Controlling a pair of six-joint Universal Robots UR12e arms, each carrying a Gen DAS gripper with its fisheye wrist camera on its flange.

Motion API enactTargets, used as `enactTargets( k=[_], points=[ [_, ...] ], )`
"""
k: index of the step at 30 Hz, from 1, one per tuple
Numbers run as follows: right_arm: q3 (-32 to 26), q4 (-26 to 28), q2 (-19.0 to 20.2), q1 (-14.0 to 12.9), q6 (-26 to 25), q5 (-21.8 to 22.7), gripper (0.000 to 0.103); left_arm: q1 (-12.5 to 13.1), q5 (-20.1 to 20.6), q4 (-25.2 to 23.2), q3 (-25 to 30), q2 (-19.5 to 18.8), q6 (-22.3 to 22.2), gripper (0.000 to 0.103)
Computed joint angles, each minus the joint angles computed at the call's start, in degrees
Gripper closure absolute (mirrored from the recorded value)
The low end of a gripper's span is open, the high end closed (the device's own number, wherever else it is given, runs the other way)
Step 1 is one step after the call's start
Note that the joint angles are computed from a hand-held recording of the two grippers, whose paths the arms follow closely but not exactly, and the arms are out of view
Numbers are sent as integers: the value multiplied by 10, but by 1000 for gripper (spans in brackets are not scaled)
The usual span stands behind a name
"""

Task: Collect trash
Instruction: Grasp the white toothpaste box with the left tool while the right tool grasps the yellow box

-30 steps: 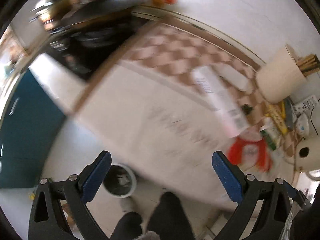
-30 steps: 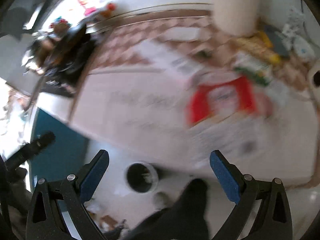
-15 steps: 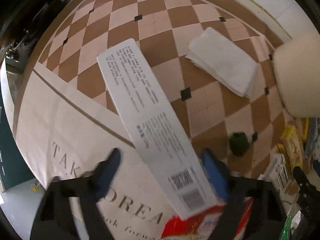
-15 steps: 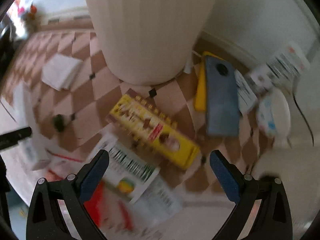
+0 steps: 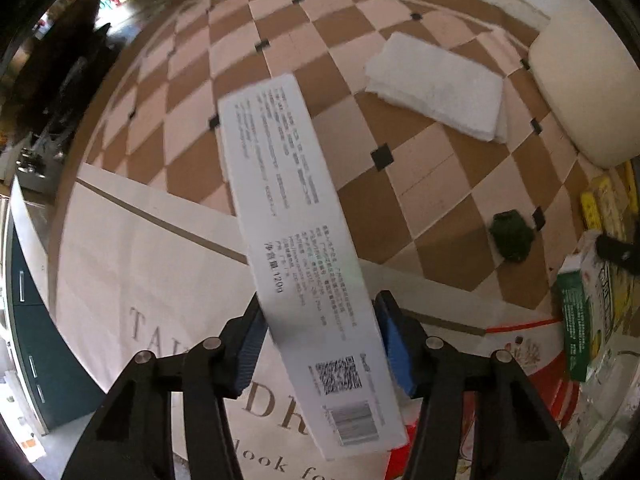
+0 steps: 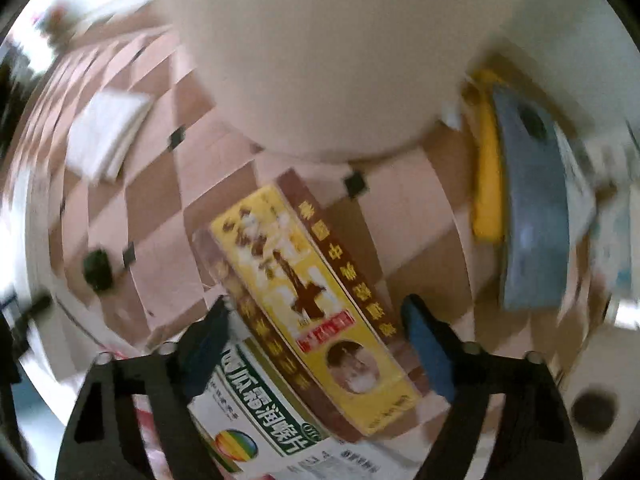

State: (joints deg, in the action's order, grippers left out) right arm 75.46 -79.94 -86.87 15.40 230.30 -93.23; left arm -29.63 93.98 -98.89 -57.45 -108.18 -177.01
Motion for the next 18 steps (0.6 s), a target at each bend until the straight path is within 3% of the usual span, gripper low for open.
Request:
enactTargets(
  k=[2,4,7,10,11,12,18],
  points=[
    [27,-48,-21,-16,57,54,21,-1,1,10,10,-9,-8,46],
    [36,-73,-29,-23,65,78,16,3,-10,9,15,-13,-15,47],
    [-3,-15,-4,-6,11,20,13,7,-13,15,19,-18,-18,56],
    [-16,6,5,1,-6,9,14,5,2,29,19,-17,-10,57],
    [-17,8,6,4,-5,3,17,5,6,35,16,-15,-9,57],
    [-27,9,12,15,3,-1,30,5,11,43,12,-12,-6,58],
    [-56,16,23,44,71,-68,37,-1,35,95,-17,23,6,58]
  ],
)
